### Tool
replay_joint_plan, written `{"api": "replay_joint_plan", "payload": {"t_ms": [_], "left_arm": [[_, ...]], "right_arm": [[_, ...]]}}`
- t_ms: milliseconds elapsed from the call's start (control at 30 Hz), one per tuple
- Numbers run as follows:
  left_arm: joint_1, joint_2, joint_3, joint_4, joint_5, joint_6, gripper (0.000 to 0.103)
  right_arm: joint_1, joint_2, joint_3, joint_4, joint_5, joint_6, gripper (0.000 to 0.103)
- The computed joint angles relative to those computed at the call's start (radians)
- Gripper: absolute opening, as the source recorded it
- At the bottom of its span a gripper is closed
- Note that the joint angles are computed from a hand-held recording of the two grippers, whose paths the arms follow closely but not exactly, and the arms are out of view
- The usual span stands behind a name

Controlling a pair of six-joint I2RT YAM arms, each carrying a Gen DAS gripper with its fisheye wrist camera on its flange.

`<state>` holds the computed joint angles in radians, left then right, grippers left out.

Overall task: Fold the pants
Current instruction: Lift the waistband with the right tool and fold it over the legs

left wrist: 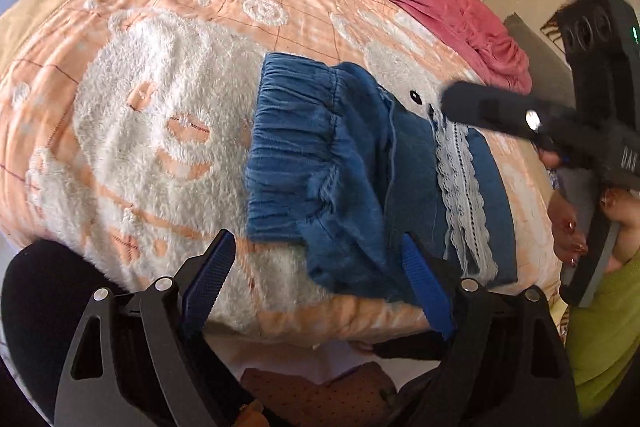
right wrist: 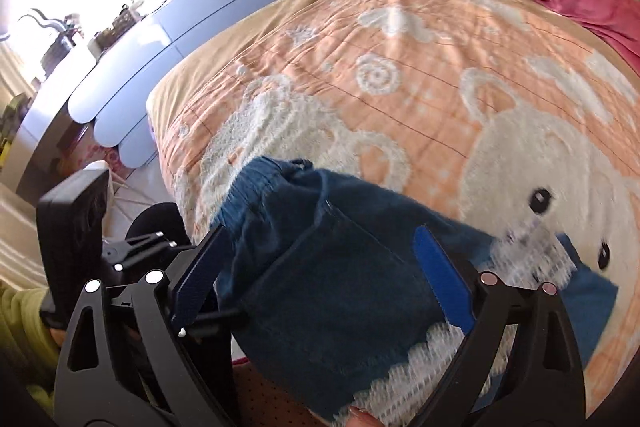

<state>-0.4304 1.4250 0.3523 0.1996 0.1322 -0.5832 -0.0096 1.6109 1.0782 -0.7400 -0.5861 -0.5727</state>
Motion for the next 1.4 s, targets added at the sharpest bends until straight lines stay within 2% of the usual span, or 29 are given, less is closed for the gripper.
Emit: {"api": "replay_joint_plan", "payload": {"t_ms": [67,133,367,433,467,500,600,700,800,833,900,1067,1233,1400], "left_arm": [[0.008,0.039,0.004,0.035,0.019,-0.009,0.071],[-0.001,0.066,0.014,0.041,0.006,0.005,0.067],[0.014,0.092,-0.016,0.117,0.036,0.005,0.066],[0.017,0.104,-0.025,0.142,0.041,0.003,0.066],[0.020,0.109,-0.031,0.155,0.045,0.001,0.066],[0.024,0.115,-0.033,0.165,0.052,-0.002,0.066],[0.041,0.135,-0.043,0.201,0.074,-0.009,0.068],[0.046,0.138,-0.053,0.225,0.085,-0.016,0.073],[0.047,0.141,-0.069,0.270,0.104,-0.045,0.087],[0.039,0.141,-0.067,0.270,0.098,-0.046,0.089],[0.023,0.140,-0.060,0.261,0.079,-0.055,0.089],[0.031,0.124,-0.068,0.316,0.117,-0.103,0.088],[-0.067,0.047,-0.008,0.217,0.027,-0.086,0.086],[-0.128,0.052,0.057,0.170,0.012,-0.090,0.082]], "right_arm": [[0.048,0.046,0.042,0.002,0.017,0.011,0.087],[0.093,0.101,0.089,-0.001,0.032,0.028,0.087],[0.210,0.254,0.199,-0.026,0.104,0.029,0.086],[0.241,0.267,0.176,0.028,0.149,0.014,0.067],[0.246,0.276,0.173,0.028,0.141,-0.004,0.052],[0.252,0.280,0.156,0.038,0.137,-0.021,0.045],[0.264,0.247,0.085,0.114,0.153,-0.024,0.039],[0.229,0.213,0.062,0.112,0.103,-0.009,0.033],[0.169,0.162,0.051,0.072,0.007,-0.025,0.031],[0.150,0.155,0.057,0.056,-0.020,-0.031,0.031],[0.106,0.136,0.070,0.012,-0.084,-0.055,0.031],[-0.001,0.116,0.117,-0.113,-0.205,-0.151,0.031],[-0.105,0.106,0.132,-0.189,-0.265,-0.239,0.031],[-0.211,0.131,0.172,-0.266,-0.303,-0.311,0.031]]}}
